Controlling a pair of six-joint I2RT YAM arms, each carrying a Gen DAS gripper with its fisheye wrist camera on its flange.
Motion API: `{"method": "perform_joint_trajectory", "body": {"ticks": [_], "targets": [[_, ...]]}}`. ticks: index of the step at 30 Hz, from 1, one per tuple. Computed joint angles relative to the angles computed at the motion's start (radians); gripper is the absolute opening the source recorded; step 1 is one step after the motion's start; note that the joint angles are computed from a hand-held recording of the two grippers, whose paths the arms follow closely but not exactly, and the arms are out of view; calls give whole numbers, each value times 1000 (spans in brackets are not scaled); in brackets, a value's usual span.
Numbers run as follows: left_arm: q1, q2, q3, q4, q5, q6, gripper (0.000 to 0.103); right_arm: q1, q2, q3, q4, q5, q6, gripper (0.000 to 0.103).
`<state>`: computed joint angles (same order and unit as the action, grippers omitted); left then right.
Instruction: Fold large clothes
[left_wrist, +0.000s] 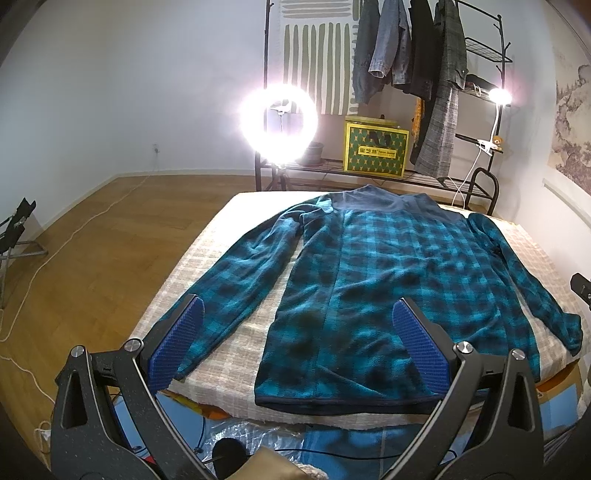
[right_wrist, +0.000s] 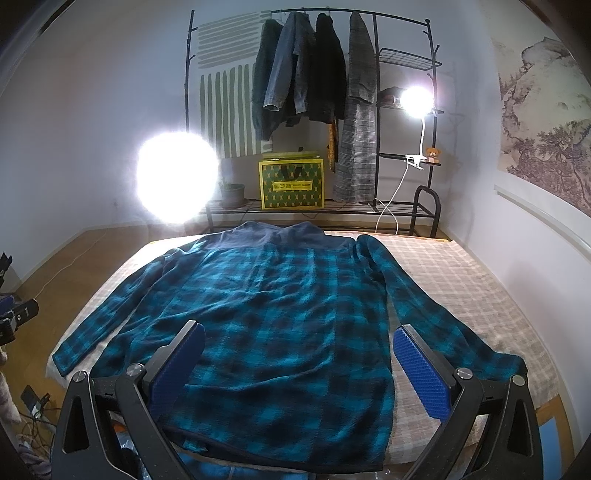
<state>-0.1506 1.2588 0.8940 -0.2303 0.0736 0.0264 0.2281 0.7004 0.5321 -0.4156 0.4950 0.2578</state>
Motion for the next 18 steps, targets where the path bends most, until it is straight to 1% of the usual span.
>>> {"method": "perform_joint_trajectory", "body": {"ticks": [13, 18], "targets": [[14, 1, -3, 1, -14, 3, 103, 43, 39, 8, 20, 13, 7, 103], [38, 19, 14, -18, 3, 4, 103, 69, 61, 13, 39, 17, 8, 103]]}}
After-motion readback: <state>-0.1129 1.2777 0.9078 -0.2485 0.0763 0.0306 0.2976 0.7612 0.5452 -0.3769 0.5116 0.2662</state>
